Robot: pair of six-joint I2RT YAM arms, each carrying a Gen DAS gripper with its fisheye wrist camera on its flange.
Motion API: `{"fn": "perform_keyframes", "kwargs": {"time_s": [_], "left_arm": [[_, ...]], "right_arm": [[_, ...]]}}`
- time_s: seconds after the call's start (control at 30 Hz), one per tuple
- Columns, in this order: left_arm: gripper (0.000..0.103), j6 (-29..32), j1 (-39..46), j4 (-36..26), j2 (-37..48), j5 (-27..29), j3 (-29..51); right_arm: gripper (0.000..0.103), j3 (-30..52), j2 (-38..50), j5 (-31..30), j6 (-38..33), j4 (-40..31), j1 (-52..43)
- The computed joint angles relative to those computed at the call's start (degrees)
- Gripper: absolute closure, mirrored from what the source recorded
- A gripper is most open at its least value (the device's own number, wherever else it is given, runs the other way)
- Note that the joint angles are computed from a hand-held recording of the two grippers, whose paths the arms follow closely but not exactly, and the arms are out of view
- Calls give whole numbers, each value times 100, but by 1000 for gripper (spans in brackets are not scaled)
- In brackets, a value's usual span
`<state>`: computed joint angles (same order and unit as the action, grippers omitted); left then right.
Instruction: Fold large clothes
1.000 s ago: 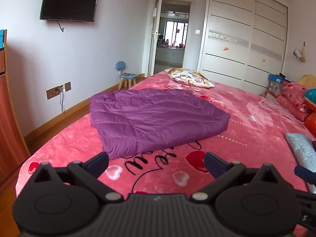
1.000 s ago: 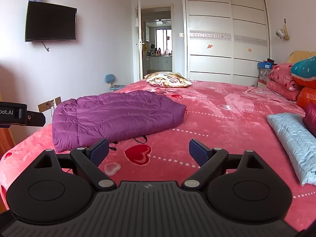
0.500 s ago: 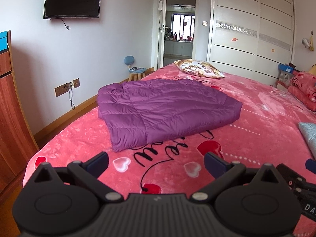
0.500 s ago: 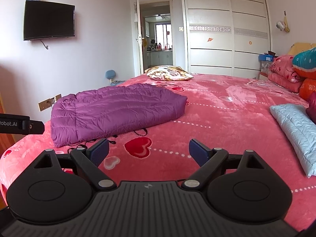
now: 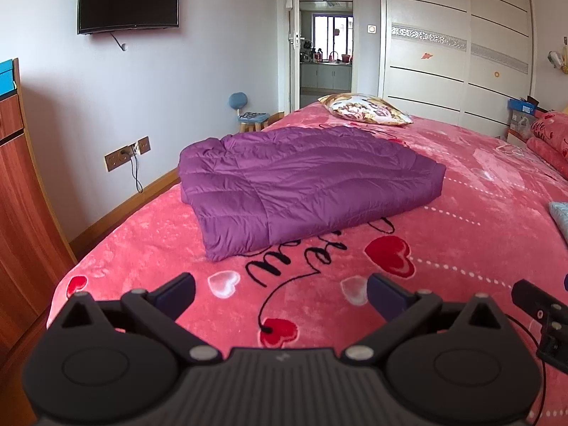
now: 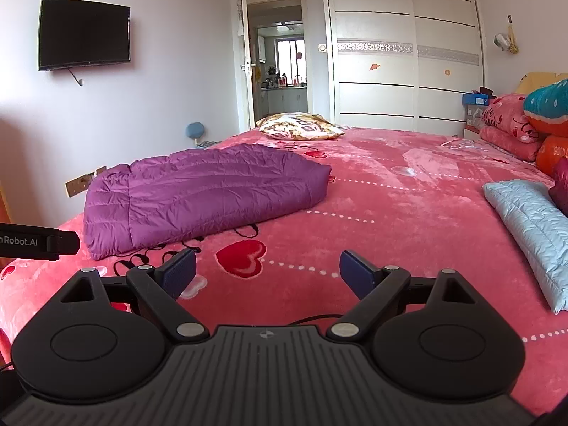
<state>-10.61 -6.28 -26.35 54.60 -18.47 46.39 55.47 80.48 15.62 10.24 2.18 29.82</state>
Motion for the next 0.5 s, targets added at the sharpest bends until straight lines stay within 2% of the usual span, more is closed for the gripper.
{"fn": "perform_keyframes", "kwargs": {"time_s": [0.5], "left_arm": [[1, 107, 65, 205, 47, 260, -169]], "right_arm": [[0, 74, -34, -147, 33, -228, -103]]}}
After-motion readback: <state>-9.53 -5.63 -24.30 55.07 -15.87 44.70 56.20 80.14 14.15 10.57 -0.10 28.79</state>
